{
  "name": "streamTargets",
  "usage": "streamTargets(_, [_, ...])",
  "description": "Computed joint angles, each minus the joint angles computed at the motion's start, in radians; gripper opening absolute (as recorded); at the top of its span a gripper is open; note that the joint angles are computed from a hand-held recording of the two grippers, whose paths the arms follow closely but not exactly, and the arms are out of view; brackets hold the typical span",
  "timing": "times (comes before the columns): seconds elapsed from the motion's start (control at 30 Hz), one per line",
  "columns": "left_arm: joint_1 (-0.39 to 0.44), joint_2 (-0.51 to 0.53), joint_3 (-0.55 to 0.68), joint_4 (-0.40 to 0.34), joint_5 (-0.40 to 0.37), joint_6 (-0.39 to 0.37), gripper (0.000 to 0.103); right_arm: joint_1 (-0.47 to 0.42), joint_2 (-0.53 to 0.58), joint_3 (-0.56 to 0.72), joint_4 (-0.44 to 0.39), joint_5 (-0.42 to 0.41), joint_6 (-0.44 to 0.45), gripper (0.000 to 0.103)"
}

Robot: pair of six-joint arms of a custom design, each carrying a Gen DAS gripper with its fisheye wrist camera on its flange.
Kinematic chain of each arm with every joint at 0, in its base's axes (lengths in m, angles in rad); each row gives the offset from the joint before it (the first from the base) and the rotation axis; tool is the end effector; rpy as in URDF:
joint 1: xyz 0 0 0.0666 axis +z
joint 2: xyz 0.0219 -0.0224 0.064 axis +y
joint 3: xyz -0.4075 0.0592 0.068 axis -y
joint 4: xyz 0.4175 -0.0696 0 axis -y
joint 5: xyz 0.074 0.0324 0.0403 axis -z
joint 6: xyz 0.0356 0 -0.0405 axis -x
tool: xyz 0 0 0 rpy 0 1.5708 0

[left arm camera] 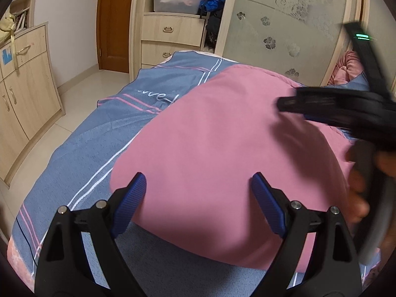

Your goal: Fold large clothes

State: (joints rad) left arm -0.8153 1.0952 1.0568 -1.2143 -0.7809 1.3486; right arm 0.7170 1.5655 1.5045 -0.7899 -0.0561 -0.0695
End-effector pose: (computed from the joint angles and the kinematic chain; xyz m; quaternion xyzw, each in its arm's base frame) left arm 0.2537 -0.2334 0.4136 -0.2987 0.8649 0.0472 0.4006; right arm 0.4335 0.3801 0.4305 -0.3070 0.8838 0.1592 0.3152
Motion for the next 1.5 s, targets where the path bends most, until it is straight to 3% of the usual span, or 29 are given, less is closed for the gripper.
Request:
streamTargets(0.17, [0.007, 0.006, -0.005, -0.002, 0.027, -0.015, 0.089, 0.020, 0.135, 0.123, -0.023, 0.091, -0.040, 0.062])
streamTargets(0.3, [0.004, 0.014, 0.000, -0.008, 0.018, -0.027, 0.089, 0.026, 0.173, 0.159, -0.028, 0.153, -0.030, 0.062])
streamTargets(0.47, [-0.052, -0.017, 0.002, 0.068, -0.072, -0.067, 0.089, -0.042, -0.038, -0.046, 0.145, 0.013, -0.101, 0.064])
streamTargets(0.53, [-0.078, -0.013, 0.010, 0.135, -0.100, -0.129, 0.089, -0.091, -0.129, -0.124, 0.156, -0.004, -0.112, 0.064])
streamTargets(0.63, [-0.083, 0.026, 0.031, 0.221, -0.051, -0.228, 0.089, -0.202, -0.195, -0.198, 0.095, 0.047, -0.108, 0.064])
streamTargets(0.73, [-0.075, 0.103, 0.079, 0.202, -0.007, -0.259, 0.089, -0.360, -0.190, -0.250, 0.074, 0.100, -0.141, 0.060])
streamTargets(0.8, [-0.066, 0.138, 0.099, 0.188, 0.021, -0.271, 0.089, -0.466, -0.185, -0.274, 0.097, 0.049, -0.183, 0.046])
streamTargets(0.83, [-0.065, 0.153, 0.109, 0.175, 0.025, -0.267, 0.089, -0.509, -0.179, -0.274, 0.091, 0.020, -0.217, 0.046])
streamTargets(0.9, [-0.067, 0.171, 0.119, 0.157, 0.013, -0.268, 0.090, -0.598, -0.202, -0.309, 0.138, -0.147, -0.305, 0.046])
streamTargets(0.93, [-0.067, 0.173, 0.118, 0.158, 0.013, -0.269, 0.092, -0.615, -0.225, -0.326, 0.158, -0.174, -0.323, 0.047])
streamTargets(1.0, [-0.057, 0.168, 0.108, 0.175, 0.029, -0.263, 0.093, -0.605, -0.284, -0.371, 0.208, -0.107, -0.291, 0.054])
streamTargets(1.03, [-0.052, 0.166, 0.102, 0.185, 0.040, -0.257, 0.094, -0.587, -0.304, -0.392, 0.225, -0.055, -0.248, 0.069])
streamTargets(1.07, [-0.045, 0.165, 0.097, 0.194, 0.051, -0.256, 0.095, -0.568, -0.296, -0.388, 0.191, -0.014, -0.204, 0.075])
streamTargets(1.13, [-0.048, 0.172, 0.104, 0.184, 0.046, -0.248, 0.095, -0.560, -0.244, -0.357, 0.087, -0.015, -0.155, 0.075])
streamTargets(1.2, [-0.061, 0.170, 0.126, 0.146, 0.018, -0.253, 0.095, -0.550, -0.293, -0.392, 0.115, 0.027, -0.199, 0.075])
streamTargets(1.27, [-0.094, 0.148, 0.142, 0.120, -0.050, -0.252, 0.095, -0.493, -0.400, -0.447, 0.166, 0.088, -0.158, 0.076])
streamTargets(1.4, [-0.190, 0.113, 0.201, 0.026, -0.182, -0.190, 0.098, -0.345, -0.598, -0.513, 0.146, 0.202, -0.137, 0.092])
streamTargets(1.5, [-0.279, 0.138, 0.293, -0.144, -0.267, -0.079, 0.101, -0.223, -0.728, -0.534, 0.060, 0.260, -0.187, 0.099])
